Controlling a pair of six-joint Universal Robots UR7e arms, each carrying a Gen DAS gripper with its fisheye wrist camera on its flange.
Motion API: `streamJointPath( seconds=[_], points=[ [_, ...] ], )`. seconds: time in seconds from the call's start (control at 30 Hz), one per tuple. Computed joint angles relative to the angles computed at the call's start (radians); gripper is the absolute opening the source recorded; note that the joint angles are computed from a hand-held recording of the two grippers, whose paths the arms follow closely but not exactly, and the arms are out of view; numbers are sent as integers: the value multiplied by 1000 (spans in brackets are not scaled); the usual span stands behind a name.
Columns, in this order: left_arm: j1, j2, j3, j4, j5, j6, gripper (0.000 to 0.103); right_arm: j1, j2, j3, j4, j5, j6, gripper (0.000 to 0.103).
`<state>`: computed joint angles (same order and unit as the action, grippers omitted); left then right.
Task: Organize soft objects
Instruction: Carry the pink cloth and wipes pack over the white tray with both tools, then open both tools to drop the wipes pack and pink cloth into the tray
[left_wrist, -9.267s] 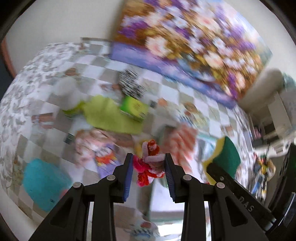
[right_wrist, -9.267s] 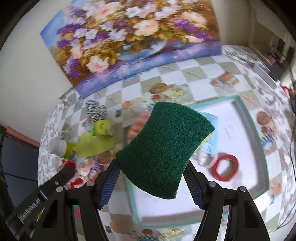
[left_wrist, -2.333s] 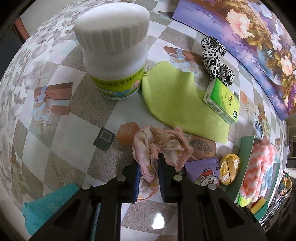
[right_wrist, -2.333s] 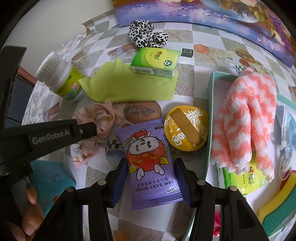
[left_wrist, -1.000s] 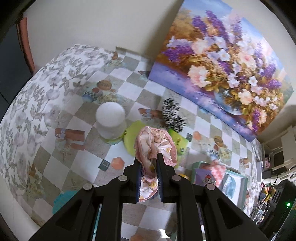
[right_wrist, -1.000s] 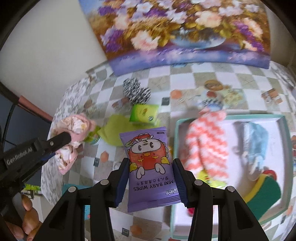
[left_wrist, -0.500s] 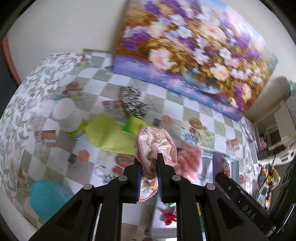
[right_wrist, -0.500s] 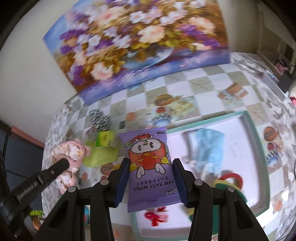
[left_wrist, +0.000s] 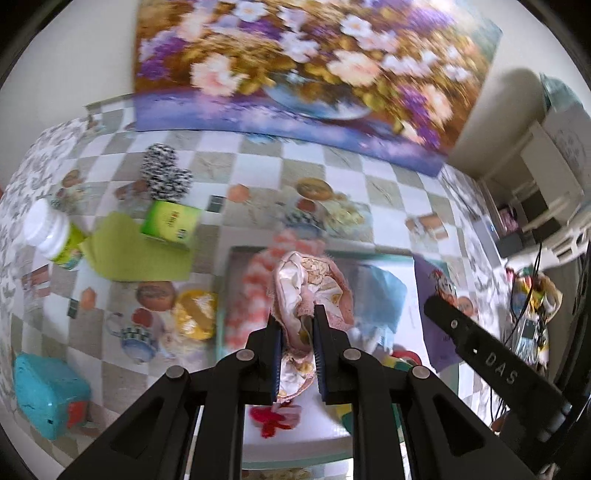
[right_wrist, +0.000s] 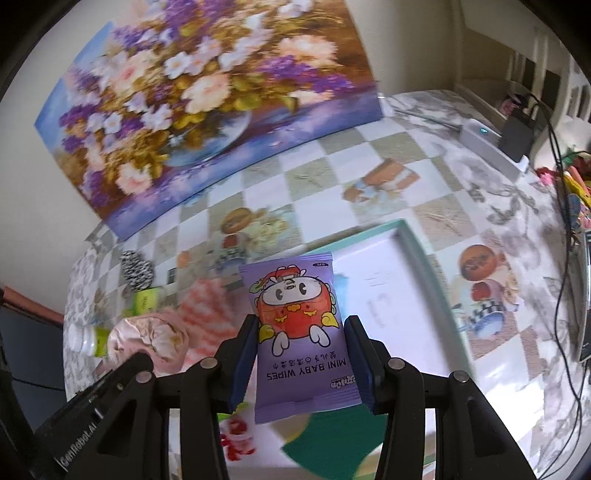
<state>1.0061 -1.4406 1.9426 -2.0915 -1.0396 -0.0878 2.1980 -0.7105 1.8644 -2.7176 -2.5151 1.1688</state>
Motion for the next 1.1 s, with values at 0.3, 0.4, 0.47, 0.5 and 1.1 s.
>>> streamJointPath(
  seconds=[0.3, 0.4, 0.47, 0.5, 1.1],
  points=[
    [-14, 43, 74, -18, 6, 18, 16, -44, -13, 70, -51, 4, 14, 50],
    [-16, 58, 94, -19, 16, 21, 16, -64, -3, 76, -47, 29, 21, 50],
    [-17, 65, 102, -23, 23, 26, 16, -74, 0, 79, -39, 43, 29, 50],
    [-17, 68, 105, -24, 26, 28, 16, -77, 1, 81, -38, 48, 32, 50],
    [-35, 59, 65, 44, 50, 5, 41, -57, -30, 49, 108, 43, 103, 58]
  ],
)
